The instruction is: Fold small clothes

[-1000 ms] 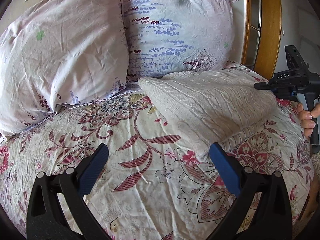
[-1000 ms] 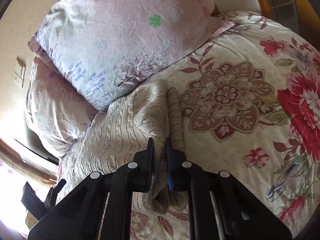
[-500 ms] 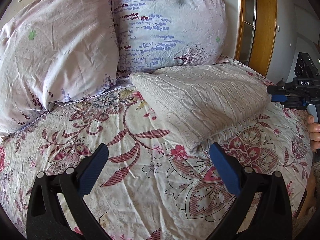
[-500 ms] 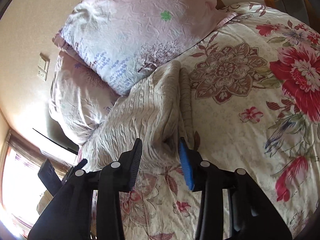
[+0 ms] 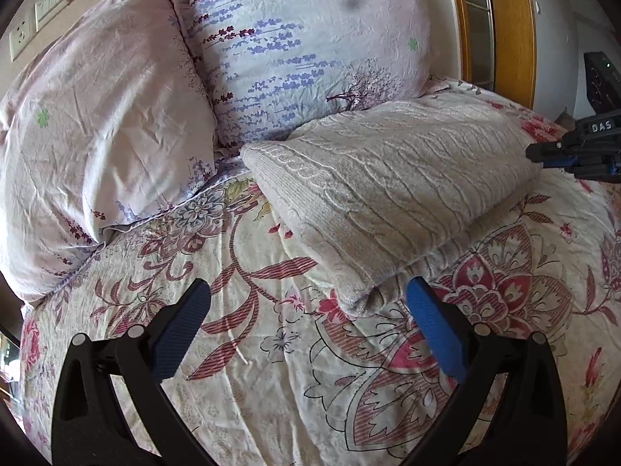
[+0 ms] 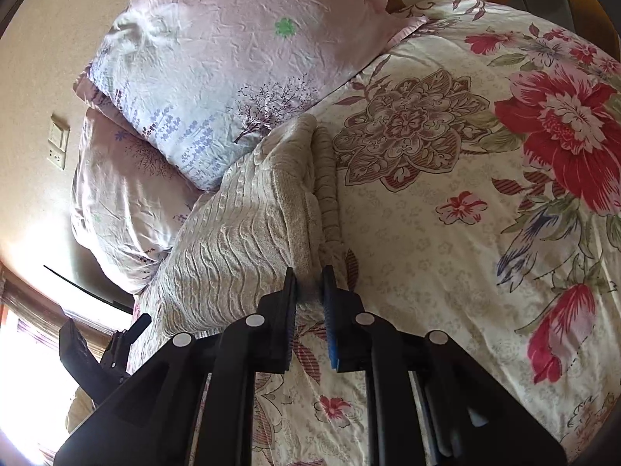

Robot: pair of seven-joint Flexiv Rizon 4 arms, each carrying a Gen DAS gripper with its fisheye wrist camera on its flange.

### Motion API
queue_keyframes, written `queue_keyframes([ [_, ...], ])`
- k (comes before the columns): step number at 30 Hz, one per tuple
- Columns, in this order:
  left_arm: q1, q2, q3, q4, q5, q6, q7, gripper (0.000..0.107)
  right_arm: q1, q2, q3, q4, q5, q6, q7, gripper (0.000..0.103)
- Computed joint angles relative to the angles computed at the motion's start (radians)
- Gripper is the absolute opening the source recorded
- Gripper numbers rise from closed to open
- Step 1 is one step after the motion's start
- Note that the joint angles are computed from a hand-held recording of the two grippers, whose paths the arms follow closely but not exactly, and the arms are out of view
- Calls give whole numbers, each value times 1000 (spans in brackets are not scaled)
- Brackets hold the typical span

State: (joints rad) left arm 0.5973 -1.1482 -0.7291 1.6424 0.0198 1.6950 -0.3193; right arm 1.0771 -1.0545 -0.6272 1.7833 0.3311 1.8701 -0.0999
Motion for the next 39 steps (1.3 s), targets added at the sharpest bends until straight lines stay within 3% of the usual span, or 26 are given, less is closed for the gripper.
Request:
queue_keyframes([
  [2,-68,9,71,-38,-28,40,-44,101,4,-2,-5,-2,1,-6,2,14],
  [8,-202,49,244,-125,-142,-33,-188,101,-1,-4,8,-3,2,5,11,14],
  [12,-205,69,273,-190,-291,-292,-258,101,-11,-3,22,-8,1,7,4,14],
  [14,-191,72,254,-168,-304,-278,-209,101,-19,4,31,-8,-6,0,-1,14],
  [16,-121,81,166,-94,-287,-230,-95,101,-26,20,39,0,-23,-6,-16,16],
  [18,-2,85,33,-8,-275,-221,22,101,-24,40,40,18,-29,5,-32,24],
  [19,58,82,-32,21,-281,-238,63,101,-16,49,31,29,-24,6,-38,41],
  [20,106,79,-87,37,-301,-271,89,101,-1,53,10,41,-14,11,-43,68],
  [22,129,93,-121,16,-367,-357,77,101,12,53,-20,51,10,35,-53,86],
  [23,113,101,-112,-14,-405,-403,49,101,-16,62,-1,40,9,55,-69,86],
  [24,70,108,-75,-69,-439,-463,3,101,-72,73,40,34,-50,100,-46,86],
  [26,-40,108,31,-193,-477,-577,-102,101,-211,101,181,-29,-76,112,-124,87],
  [29,-205,58,193,-411,-489,-764,-268,101,-384,111,337,-123,-173,21,-160,87],
  [31,-289,15,282,-531,-487,-835,-359,101,-478,100,423,-185,-226,-46,-167,87],
  [35,-393,-54,397,-686,-499,-901,-451,101,-605,64,545,-273,-309,-128,-164,87],
  [39,-441,-57,442,-684,-525,-849,-410,101,-669,41,618,-309,-363,-157,-175,86],
])
